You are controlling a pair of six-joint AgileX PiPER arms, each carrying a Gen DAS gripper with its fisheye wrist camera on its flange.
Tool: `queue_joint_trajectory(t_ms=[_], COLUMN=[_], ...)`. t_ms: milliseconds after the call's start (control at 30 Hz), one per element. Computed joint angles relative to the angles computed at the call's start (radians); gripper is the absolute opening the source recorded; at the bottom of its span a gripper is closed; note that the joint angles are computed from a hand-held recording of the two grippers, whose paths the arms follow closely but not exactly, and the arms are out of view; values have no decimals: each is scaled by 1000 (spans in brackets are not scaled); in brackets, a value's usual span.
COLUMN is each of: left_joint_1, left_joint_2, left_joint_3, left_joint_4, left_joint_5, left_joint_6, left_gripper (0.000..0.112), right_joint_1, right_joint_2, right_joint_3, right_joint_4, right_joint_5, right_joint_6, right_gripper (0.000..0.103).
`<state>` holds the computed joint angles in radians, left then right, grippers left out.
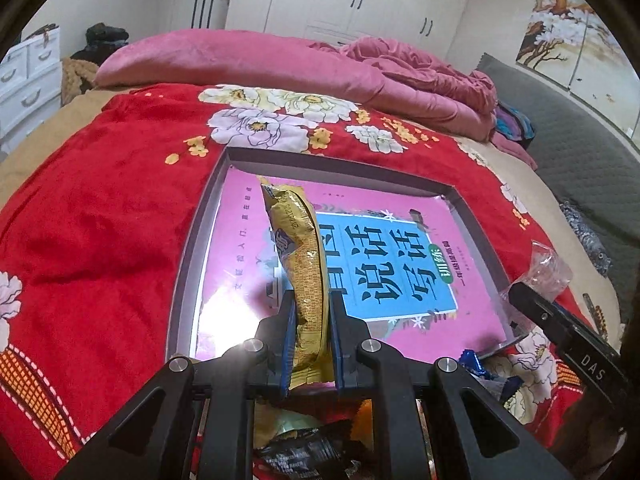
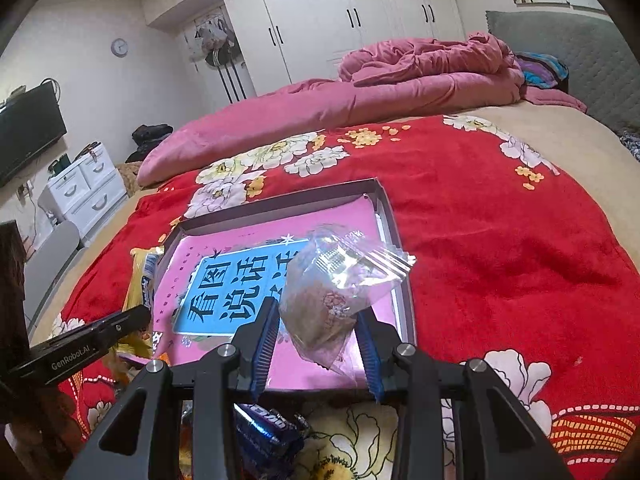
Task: Organize snacks
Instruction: 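Lift and carry both held snacks over the grey tray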
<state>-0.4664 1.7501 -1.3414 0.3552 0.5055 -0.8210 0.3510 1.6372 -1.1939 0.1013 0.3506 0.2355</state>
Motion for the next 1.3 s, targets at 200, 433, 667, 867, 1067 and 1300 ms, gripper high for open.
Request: queue_joint_trajectory(t_ms=[200, 433, 667, 867, 1067, 1300], left_joint_1=[1, 9, 15, 18, 20, 23], left_joint_2=[14, 29, 42, 58, 63, 63], left_joint_3=[-10, -21, -31, -44, -46, -46], left_joint_4=[-19, -66, -104, -123, -124, -134], left_joint_5=[0, 10, 13, 27, 31, 37], left_joint_6=[25, 70, 110, 129, 129, 136], left_gripper=[15, 16, 16, 16, 16, 17], right_joint_1=[1, -5, -7, -24, -18, -15], right_joint_2=[23, 46, 65, 95, 110, 107], right_joint_3=[-21, -40, -56, -78, -85, -81], right_joint_4=[-15, 12, 36, 108, 111, 104], right_joint_5=[10, 34, 55, 99, 121, 123], right_joint_6=[8, -14, -45, -95, -108, -111], right_gripper=[39, 39, 39, 39, 39, 39])
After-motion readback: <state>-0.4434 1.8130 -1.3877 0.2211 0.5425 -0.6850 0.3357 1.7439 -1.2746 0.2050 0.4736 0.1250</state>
